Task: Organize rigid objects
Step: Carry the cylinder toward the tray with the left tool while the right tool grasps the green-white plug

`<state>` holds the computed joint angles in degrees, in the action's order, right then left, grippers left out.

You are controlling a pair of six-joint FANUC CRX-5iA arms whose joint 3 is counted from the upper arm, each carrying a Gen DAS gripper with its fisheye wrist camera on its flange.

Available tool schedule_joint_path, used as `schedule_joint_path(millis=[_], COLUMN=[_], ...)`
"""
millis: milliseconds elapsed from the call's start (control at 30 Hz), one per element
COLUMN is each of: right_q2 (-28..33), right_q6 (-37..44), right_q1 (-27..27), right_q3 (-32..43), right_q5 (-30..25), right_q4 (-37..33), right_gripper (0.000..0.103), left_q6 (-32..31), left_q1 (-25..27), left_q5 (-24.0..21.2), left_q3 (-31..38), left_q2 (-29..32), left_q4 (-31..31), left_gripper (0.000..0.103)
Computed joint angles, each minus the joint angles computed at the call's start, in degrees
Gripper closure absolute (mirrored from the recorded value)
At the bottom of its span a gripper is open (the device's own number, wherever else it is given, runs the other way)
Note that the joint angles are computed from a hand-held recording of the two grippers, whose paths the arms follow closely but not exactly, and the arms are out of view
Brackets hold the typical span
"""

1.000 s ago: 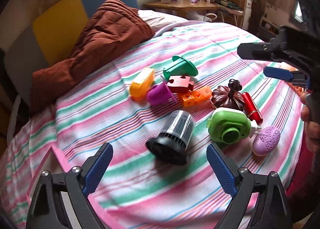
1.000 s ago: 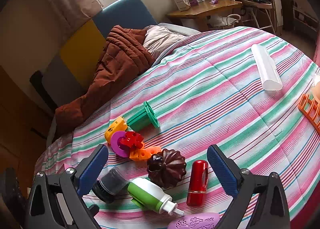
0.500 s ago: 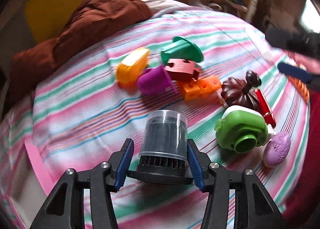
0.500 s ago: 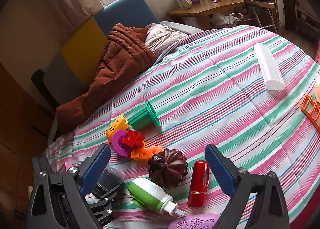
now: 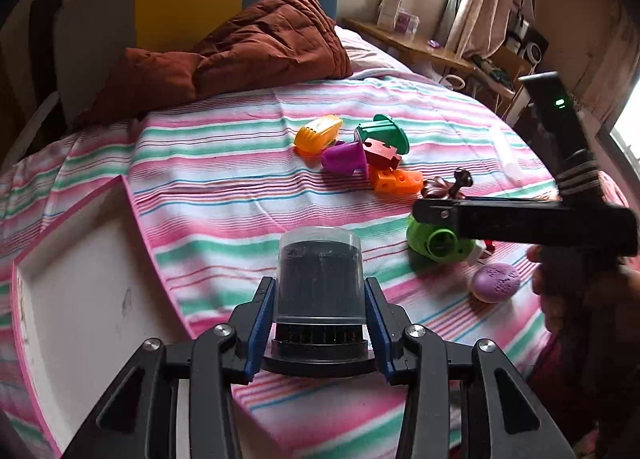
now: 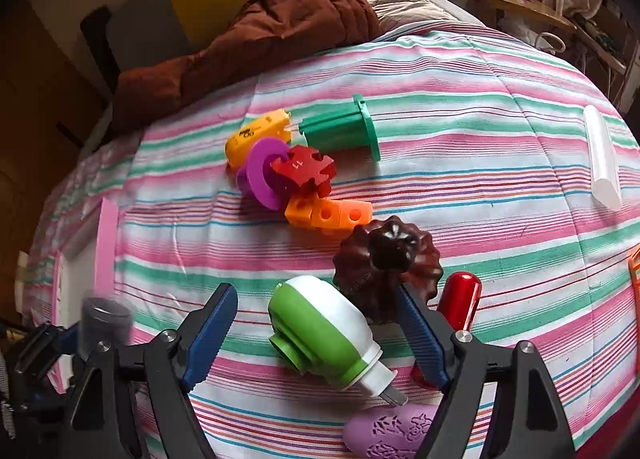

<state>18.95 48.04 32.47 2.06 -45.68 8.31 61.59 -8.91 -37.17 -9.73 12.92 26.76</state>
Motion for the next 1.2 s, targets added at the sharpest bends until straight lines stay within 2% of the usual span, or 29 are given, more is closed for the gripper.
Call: schedule_joint_path(millis=[167,300,433,467,500,533,567,600,667,700,800,867,967,1100,1200], right_q2=[1.0,0.1,1.7,1.7,1.0,-0.5,-1.8,-2.1,-0.7,-0.1,-0.9,-1.0,-0.9,0.1,1.1], right_q6=[-1.2,1.7,1.7,2.2,3.9,7.2,9.3,9.9,4.5,3.5,3.7,6.5,14.9,21.4,19.3], right_q1=[2.0,2.5,4.0,4.2,3.6,2.2,1.2,0.5,0.5,0.1,-0.6,-0.8,-0.9,1.1,2.5], right_q3=[-0.6,-1.4,-0.8,-0.6,-0.3,-0.2,-0.7,-0.7,-0.2,0.5,0.0,0.5,2.4,4.0,3.7], right_q5=[-1.7,-0.7,-3.5,-3.8,-2.9,-0.3,2.5,3.4,0.5,-0.8,0.8,1.1,0.8,-1.3,-2.6], right_q4=[5.6,4.9,8.8,8.6,5.3,-0.9,-5.5,-7.2,-3.1,-3.4,-5.3,-7.6,-13.7,-13.8,-8.7], right_gripper=[0.021,0.024,0.024,0.032,0.05,0.056,0.057,0.054,0.054,0.054,0.049,0.04,0.024,0.02,0.02], left_q6=[0.4,0.1,1.3,1.7,2.2,2.7,2.9,2.8,3.4,3.3,3.0,2.5,1.5,1.2,1.3], left_q1=[1.3,3.2,5.5,5.9,6.4,6.9,7.3,7.7,8.2,8.4,8.7,9.0,9.5,10.3,10.9], left_q5=[2.4,3.0,2.8,2.7,2.7,2.7,2.5,2.5,2.9,3.0,3.1,3.4,3.4,3.2,3.1], left_q3=[-5.2,-9.1,-11.9,-12.4,-12.9,-13.4,-13.7,-14.1,-14.8,-15.2,-15.9,-16.7,-17.5,-18.5,-18.9], left_q2=[-4.4,-7.4,-9.7,-10.2,-10.7,-11.3,-11.6,-11.8,-12.4,-12.6,-13.1,-13.5,-14.2,-14.7,-15.3], left_q4=[1.6,3.0,3.7,3.5,3.3,3.1,3.3,3.6,3.6,3.9,4.4,5.2,6.0,6.8,6.7], left_gripper=[0.059,0.059,0.059,0.059,0.059,0.059,0.059,0.059,0.059,0.059,0.059,0.059,0.059,0.059,0.059])
